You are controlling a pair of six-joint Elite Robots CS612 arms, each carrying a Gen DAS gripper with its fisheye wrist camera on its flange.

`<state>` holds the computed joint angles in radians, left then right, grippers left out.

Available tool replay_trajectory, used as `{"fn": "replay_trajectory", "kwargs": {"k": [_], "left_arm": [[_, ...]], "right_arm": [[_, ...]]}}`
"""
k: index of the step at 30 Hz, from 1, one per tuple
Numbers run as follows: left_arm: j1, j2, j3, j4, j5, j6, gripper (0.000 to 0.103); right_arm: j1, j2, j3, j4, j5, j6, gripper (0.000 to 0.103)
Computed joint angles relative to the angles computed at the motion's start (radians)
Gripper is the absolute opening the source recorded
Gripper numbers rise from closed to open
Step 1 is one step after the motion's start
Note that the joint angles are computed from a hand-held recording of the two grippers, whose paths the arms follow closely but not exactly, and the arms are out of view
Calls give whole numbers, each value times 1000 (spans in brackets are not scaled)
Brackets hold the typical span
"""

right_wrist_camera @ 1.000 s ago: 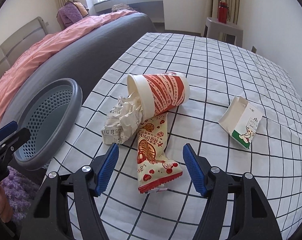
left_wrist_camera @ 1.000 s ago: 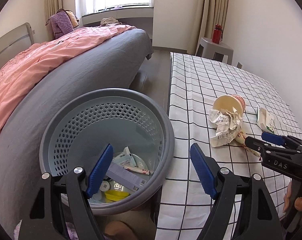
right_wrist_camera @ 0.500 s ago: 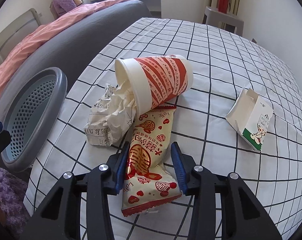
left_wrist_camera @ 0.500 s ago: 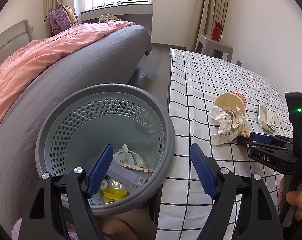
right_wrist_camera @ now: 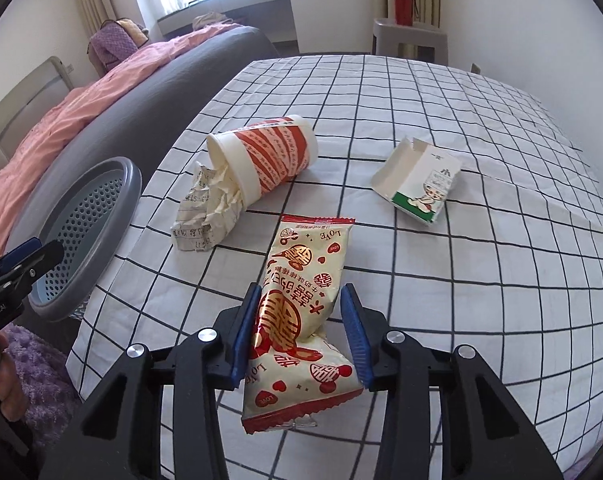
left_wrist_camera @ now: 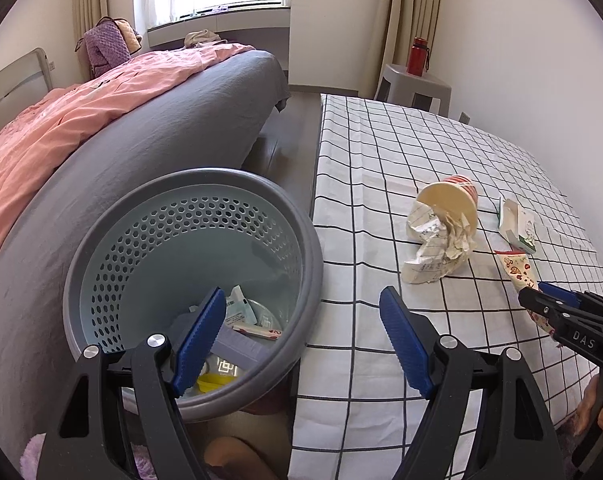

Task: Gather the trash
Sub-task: 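Grasp the crumpled paper from the cup with the left tool while the right tool holds the wrapper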

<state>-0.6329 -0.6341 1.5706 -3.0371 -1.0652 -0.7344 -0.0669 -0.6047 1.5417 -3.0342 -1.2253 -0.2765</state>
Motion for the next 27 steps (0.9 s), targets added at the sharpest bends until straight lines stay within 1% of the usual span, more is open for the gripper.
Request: {"fn": "replay_trajectory", "kwargs": {"k": [4,11,14,18,23,27], "left_arm": [[-14,11,-29,15,1,42,76],[-21,49,-110,70,-42,81,76],[-20,65,-147,85,-58,91,76],[-16,88,-199,113,-85,109,76],[-7,125,-278,178,-143,134,76],[-4,155,-335,223,-161,163,76]], "right_arm": [[-24,-13,32,-33,7,22,40],[-62,-19,63,-83,17,61,40],[-77,-16,63,-88,40,78,40],[-89,-9,55,-88,71,95,40],[-101,-4,49,-87,121,106,40],[-106,-5,48,-85,156,105,40]]}}
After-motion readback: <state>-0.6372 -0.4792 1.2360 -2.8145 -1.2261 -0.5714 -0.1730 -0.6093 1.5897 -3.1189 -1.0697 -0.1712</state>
